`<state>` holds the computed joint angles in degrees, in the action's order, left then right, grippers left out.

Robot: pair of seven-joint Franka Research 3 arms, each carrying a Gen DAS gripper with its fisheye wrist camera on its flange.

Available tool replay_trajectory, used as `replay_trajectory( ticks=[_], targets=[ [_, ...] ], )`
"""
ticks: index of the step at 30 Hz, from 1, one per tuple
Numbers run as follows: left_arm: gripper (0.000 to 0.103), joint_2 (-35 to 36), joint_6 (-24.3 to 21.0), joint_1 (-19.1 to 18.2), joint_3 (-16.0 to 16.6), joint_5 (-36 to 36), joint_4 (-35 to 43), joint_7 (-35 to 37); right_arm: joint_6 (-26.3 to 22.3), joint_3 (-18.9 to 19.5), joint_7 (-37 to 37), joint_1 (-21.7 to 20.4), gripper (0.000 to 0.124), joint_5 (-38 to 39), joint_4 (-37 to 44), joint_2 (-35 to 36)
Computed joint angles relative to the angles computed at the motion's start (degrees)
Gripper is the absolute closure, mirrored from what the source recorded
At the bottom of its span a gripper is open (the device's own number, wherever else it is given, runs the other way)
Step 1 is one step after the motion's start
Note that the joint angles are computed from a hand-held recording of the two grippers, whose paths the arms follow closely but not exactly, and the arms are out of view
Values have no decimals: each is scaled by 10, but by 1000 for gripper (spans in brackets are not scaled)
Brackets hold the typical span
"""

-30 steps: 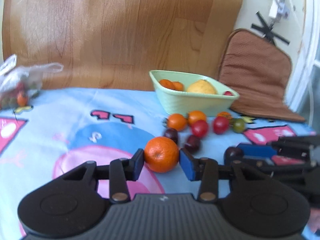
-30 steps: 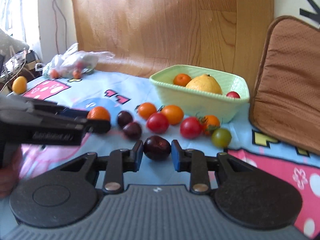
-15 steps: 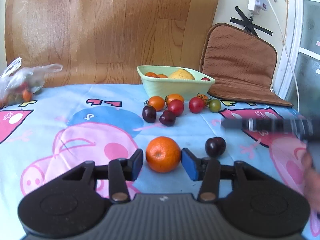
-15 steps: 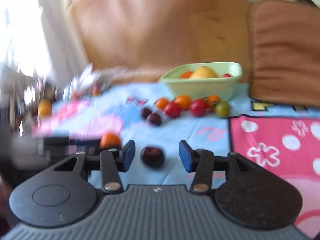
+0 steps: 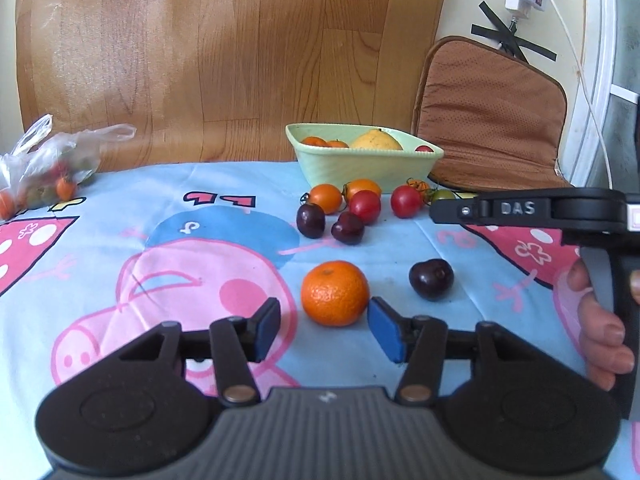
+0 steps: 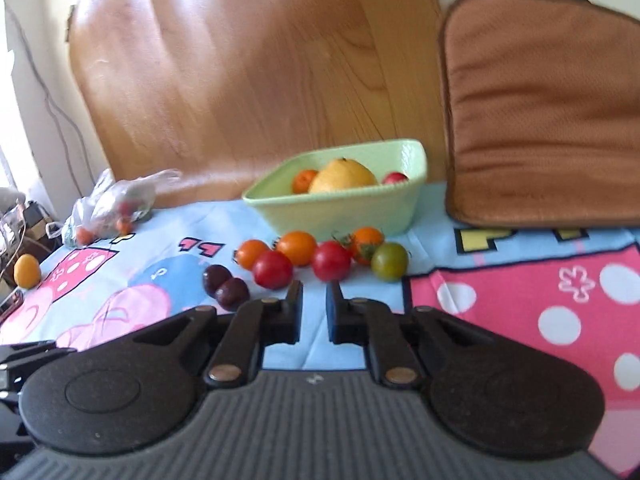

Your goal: Organize fruits

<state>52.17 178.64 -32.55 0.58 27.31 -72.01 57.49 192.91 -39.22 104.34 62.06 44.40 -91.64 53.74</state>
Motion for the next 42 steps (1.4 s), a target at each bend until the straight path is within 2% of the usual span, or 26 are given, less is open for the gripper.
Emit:
replay_trajectory(
  ticks=[4, 7, 10, 23, 27, 29, 30, 32, 33, 35, 37, 39, 40, 41, 42],
  targets=[
    [53, -4, 10, -13, 21, 1, -7, -16, -17, -18, 14, -5, 109, -9, 28, 22],
    [53, -3, 8, -10, 18, 3, -5, -14, -22, -16, 31, -13, 108, -29, 31, 23],
    [53, -4, 14, -9, 17, 2, -8, -16, -3, 7, 34, -27, 108, -48, 22, 10],
    [52, -4, 24, -17, 30, 2, -10, -20, 57, 88, -64, -68, 107, -11, 17, -19],
    [52, -7, 59, -34, 58, 2, -24, -31, 35, 48, -85, -36, 107, 55, 26, -1],
    [51, -8, 71, -45, 74, -2, -29, -31, 8, 28, -89, -26, 106, 75, 39, 10],
    [51, -8, 71, -49, 78, -5, -29, -28, -16, 5, -78, -15, 106, 73, 47, 21],
    [51, -8, 75, -52, 82, -11, -32, -25, -32, -1, -69, -16, 106, 51, 57, 28],
    [51, -9, 79, -53, 84, -14, -35, -24, -30, 7, -69, -24, 106, 38, 61, 27],
    [51, -10, 80, -51, 81, -21, -36, -18, -28, 50, -72, -62, 106, 6, 69, 11],
    [51, -11, 78, -51, 79, -25, -37, -12, -34, 48, -49, -64, 106, 3, 67, 10],
    [51, -12, 87, -53, 82, -28, -42, -8, -3, 54, -35, -56, 106, -2, 36, -7],
    [51, -12, 92, -54, 83, -31, -44, -5, 31, 78, -40, -65, 106, -15, 15, -23],
    [49, -12, 94, -53, 82, -33, -45, -1, 49, 86, -50, -64, 106, -12, 2, -30],
    [49, -12, 90, -49, 76, -34, -43, 6, 40, 76, -58, -54, 106, 2, 1, -28]
  ],
)
